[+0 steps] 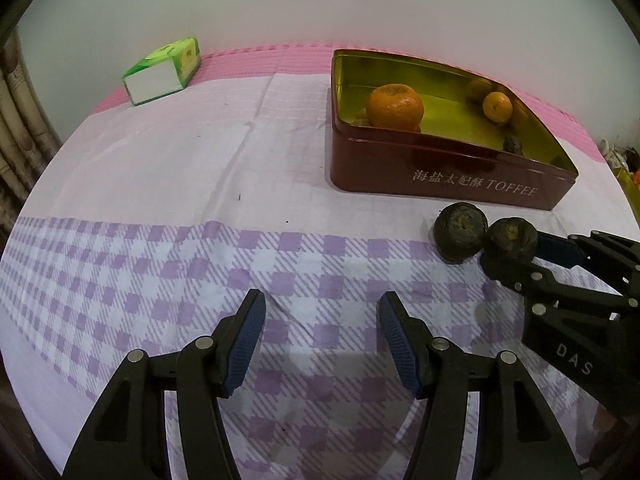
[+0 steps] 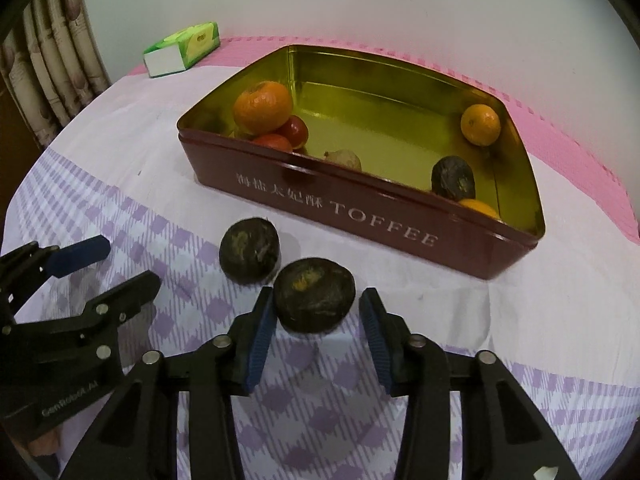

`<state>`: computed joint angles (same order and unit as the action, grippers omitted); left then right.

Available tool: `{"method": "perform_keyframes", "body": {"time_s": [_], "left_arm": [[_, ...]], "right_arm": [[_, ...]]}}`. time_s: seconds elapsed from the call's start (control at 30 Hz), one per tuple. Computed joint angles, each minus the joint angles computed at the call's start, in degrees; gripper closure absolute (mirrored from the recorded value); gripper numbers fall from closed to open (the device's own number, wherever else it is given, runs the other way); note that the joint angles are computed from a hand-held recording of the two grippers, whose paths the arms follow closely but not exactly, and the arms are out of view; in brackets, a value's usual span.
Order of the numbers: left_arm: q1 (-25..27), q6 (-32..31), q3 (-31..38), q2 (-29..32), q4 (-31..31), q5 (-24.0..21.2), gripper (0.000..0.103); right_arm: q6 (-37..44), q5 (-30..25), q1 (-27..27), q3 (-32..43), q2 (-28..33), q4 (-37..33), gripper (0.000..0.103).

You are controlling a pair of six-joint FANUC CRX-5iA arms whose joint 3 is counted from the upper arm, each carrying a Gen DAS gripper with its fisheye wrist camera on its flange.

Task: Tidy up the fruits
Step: 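Grasp a dark passion fruit with the right tool while the left tool grasps the other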

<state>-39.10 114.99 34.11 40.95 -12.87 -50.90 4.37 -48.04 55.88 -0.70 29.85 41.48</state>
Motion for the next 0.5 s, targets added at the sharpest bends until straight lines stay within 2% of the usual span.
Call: {"method": "perform_keyframes", "body": {"time_s": [0.33,0.5], "left_arm": [[-0.03,0.13,0.12,0.05,-0.1,-0.09,0.04],[-0.11,-0.5,0.84,0.57,0.53,-0.5,0.04]], "right_arm": [[-0.47,0.53,-0.08,-1.17,-0.87,0.21,0.069],[-4.24,0.39,0.02,-5.11,-3.29,1.38,0.069]]}}
